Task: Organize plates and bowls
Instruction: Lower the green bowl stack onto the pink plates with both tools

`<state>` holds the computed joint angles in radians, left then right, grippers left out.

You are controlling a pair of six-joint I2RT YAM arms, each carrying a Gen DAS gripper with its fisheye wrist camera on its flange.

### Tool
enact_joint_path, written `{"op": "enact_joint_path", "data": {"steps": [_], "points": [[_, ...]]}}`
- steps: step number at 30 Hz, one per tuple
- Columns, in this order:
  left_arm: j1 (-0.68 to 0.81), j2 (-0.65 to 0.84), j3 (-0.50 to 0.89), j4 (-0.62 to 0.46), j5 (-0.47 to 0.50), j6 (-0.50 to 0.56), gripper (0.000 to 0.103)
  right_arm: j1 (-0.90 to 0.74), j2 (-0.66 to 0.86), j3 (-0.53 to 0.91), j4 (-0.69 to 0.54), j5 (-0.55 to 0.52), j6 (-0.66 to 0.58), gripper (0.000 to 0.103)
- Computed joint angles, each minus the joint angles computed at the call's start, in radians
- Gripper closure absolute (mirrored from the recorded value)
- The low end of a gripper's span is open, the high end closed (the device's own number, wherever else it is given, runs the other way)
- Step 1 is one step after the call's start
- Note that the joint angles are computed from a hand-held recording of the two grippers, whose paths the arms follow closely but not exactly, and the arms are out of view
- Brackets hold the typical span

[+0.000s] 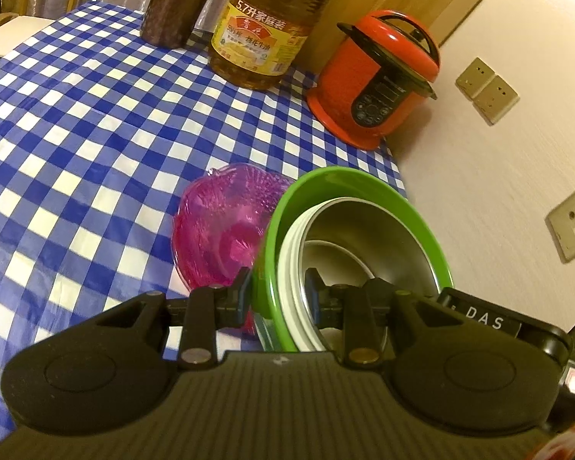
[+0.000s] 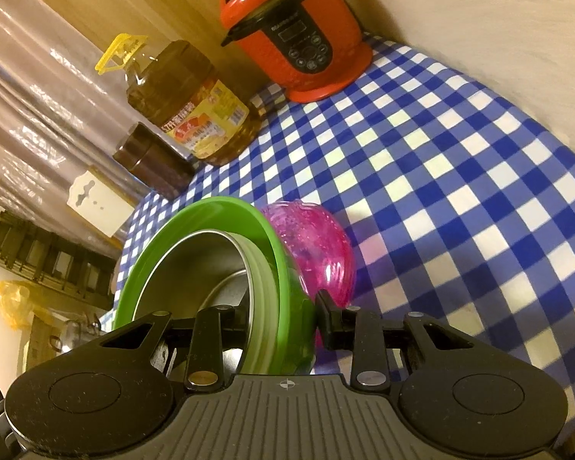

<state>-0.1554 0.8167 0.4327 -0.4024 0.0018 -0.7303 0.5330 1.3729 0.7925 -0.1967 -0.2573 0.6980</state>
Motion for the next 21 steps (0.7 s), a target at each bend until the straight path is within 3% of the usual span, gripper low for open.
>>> {"op": "enact_joint_path", "data": {"steps": [12,21], "points": [[0.170,0.260,0.004,0.237,0.131,0.080,0.077,0.005,0.218,0.127,0.058,0.007,-0.050,0.071],[0.218,0.440,0.021,0.357,0.168,0.109,0.078,-0.002,0.348,0.190,0.089,0.000,-0.076,0.071]]}}
